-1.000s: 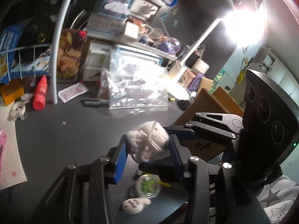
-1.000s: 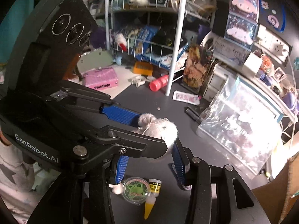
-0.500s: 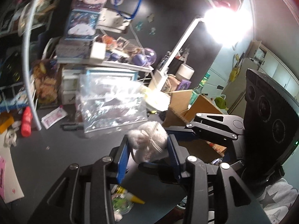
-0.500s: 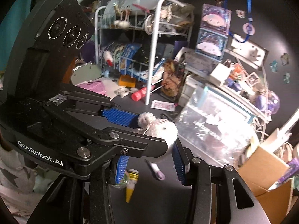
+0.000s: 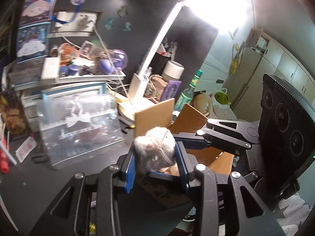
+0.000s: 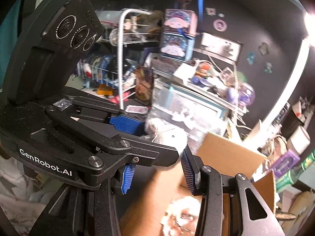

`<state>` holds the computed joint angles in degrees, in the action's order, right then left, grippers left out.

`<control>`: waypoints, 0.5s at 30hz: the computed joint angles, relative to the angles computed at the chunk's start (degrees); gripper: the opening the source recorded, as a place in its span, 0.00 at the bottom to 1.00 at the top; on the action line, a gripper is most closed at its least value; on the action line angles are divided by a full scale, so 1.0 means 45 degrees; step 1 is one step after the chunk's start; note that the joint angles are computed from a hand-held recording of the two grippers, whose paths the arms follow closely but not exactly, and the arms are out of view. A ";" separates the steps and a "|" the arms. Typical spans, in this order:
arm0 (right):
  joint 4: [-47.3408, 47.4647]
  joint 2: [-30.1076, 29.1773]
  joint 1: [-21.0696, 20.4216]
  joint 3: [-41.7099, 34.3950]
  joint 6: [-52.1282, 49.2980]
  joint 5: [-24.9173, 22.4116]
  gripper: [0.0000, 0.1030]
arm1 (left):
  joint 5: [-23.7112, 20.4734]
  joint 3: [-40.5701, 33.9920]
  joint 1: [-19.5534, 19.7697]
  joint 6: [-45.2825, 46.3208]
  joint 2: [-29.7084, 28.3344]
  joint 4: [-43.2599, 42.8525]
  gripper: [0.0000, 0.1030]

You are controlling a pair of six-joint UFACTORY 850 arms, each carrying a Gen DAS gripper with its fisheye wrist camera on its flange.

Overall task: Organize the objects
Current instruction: 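Carry the bunny into the box and open the right tool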

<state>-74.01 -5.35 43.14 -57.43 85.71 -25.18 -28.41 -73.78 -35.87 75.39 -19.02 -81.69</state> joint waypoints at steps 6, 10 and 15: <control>0.0421 0.0699 -0.0600 0.0924 -0.0040 0.0401 0.38 | 0.0061 -0.1154 -0.0589 -0.1585 -0.0912 0.1485 0.33; 0.0520 0.1056 -0.0919 0.1360 0.0041 0.0707 0.38 | 0.0094 -0.1803 -0.0881 -0.2321 -0.1410 0.2256 0.33; 0.0689 0.1411 -0.1225 0.1716 -0.0103 0.0769 0.38 | 0.0003 -0.2433 -0.1106 -0.2910 -0.1846 0.2869 0.33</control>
<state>-70.91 1.00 37.63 -49.71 85.24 -21.73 -28.39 -84.73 -40.85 62.29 -27.33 -68.79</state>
